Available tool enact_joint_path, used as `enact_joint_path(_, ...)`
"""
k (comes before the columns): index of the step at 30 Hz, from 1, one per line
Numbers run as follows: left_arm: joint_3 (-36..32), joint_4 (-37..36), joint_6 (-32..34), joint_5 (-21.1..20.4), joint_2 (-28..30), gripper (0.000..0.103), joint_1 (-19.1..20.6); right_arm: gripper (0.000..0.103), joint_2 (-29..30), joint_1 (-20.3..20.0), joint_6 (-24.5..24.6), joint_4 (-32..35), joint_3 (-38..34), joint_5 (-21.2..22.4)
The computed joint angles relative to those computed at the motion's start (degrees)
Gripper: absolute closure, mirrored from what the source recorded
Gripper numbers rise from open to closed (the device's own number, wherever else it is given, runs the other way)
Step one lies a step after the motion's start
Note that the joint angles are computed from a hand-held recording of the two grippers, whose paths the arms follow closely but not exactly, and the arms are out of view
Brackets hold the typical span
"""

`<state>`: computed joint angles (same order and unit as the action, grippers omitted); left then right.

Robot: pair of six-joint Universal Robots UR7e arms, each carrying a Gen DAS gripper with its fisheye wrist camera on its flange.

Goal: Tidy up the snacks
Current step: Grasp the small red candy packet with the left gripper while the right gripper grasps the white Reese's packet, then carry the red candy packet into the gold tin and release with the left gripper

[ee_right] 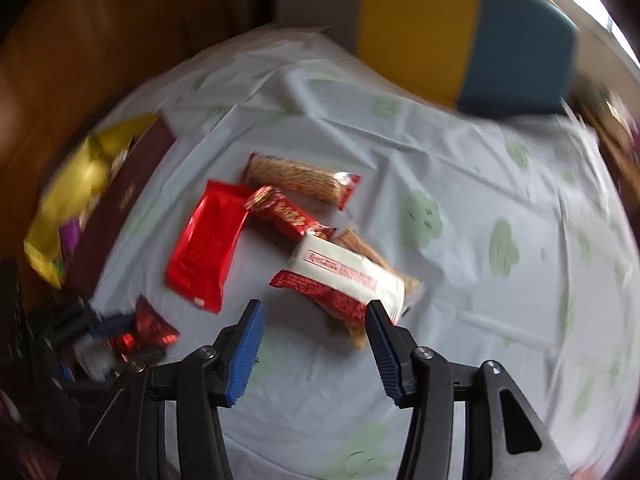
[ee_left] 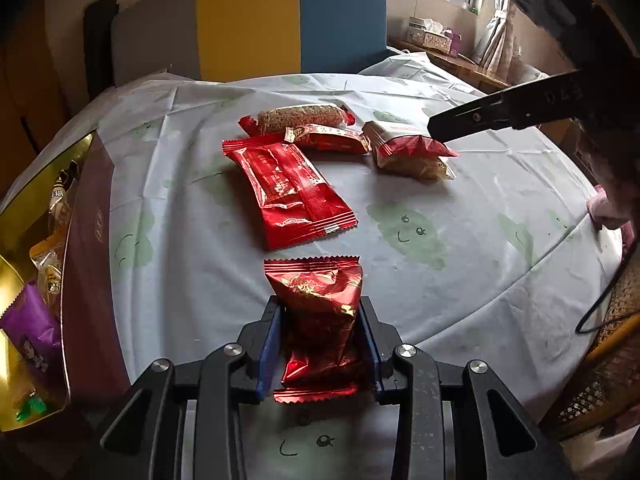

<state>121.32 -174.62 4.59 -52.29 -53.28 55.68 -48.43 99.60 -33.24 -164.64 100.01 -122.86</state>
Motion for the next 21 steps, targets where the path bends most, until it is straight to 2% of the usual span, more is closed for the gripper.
enact_joint_path(6, 0.13, -0.43, -0.37, -0.9, -0.26, 0.067, 0.42, 0.05, 4.15, 0.71, -7.65, 12.74, -8.07, -6.71)
enact_joint_path(8, 0.28, -0.95, -0.36, -1.25, -0.28, 0.067, 0.56, 0.05, 6.52, 0.91, -10.46, 12.69, -10.48, -9.92)
enact_joint_path(11, 0.38, -1.32, -0.68, -1.35, -0.21, 0.066, 0.58, 0.05, 8.28, 0.36, -9.17, 16.44, -13.68, -9.92)
enact_joint_path(13, 0.47, -1.39, -0.93, -1.39, -0.24, 0.066, 0.56, 0.059, 9.18, 0.06, -9.01, 15.5, -14.2, -9.91)
enact_joint_path(15, 0.59, -1.54, -1.03, -1.52, -0.3, 0.066, 0.55, 0.063, 9.12, 0.17, -9.71, 11.78, -12.61, -9.45)
enact_joint_path(19, 0.96, -2.45, -0.64, -1.18, -0.14, 0.066, 0.35, 0.064, 7.54, 0.6, -9.36, 5.96, -8.01, -9.09)
enact_joint_path(21, 1.29, -3.34, -0.05, -0.73, 0.07, 0.066, 0.13, 0.064, 5.53, 0.83, -6.7, 5.25, -4.86, -7.9)
